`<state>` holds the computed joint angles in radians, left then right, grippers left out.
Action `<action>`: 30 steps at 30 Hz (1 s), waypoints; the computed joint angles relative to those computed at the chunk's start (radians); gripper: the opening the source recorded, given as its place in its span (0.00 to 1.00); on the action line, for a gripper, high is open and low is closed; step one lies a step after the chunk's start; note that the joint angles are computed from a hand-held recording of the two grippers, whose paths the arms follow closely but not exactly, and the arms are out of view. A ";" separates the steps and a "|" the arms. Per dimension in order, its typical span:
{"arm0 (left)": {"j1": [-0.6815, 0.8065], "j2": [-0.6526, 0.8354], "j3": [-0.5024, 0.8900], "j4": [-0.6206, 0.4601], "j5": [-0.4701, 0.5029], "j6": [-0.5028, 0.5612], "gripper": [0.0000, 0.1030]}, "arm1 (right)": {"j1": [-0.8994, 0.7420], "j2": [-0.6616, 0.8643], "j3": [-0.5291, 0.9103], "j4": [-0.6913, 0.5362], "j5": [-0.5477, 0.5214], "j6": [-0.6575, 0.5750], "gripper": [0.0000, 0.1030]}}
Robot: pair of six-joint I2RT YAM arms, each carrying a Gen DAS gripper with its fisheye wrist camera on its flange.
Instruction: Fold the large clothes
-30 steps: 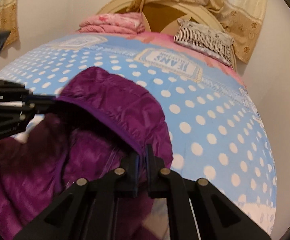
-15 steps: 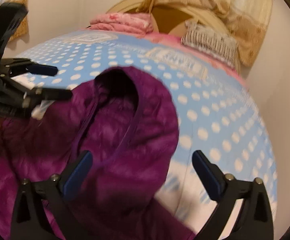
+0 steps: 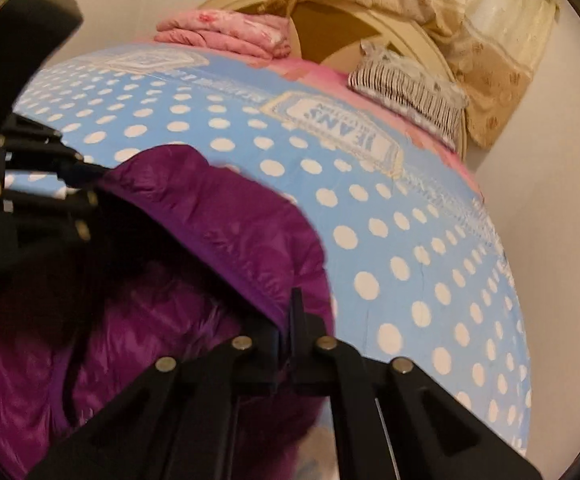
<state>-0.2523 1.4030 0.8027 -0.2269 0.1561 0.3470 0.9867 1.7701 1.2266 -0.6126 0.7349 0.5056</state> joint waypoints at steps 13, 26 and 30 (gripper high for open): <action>0.009 -0.691 -0.364 -0.342 0.152 0.141 0.10 | 0.382 -0.205 -0.166 -0.260 0.083 0.417 0.03; 0.159 -0.712 -0.236 -0.212 0.180 0.000 0.93 | 0.352 -0.158 -0.260 -0.183 0.044 0.454 0.03; 0.077 -0.257 0.023 -0.074 0.021 -0.211 0.93 | 0.378 -0.128 -0.225 -0.209 0.062 0.459 0.03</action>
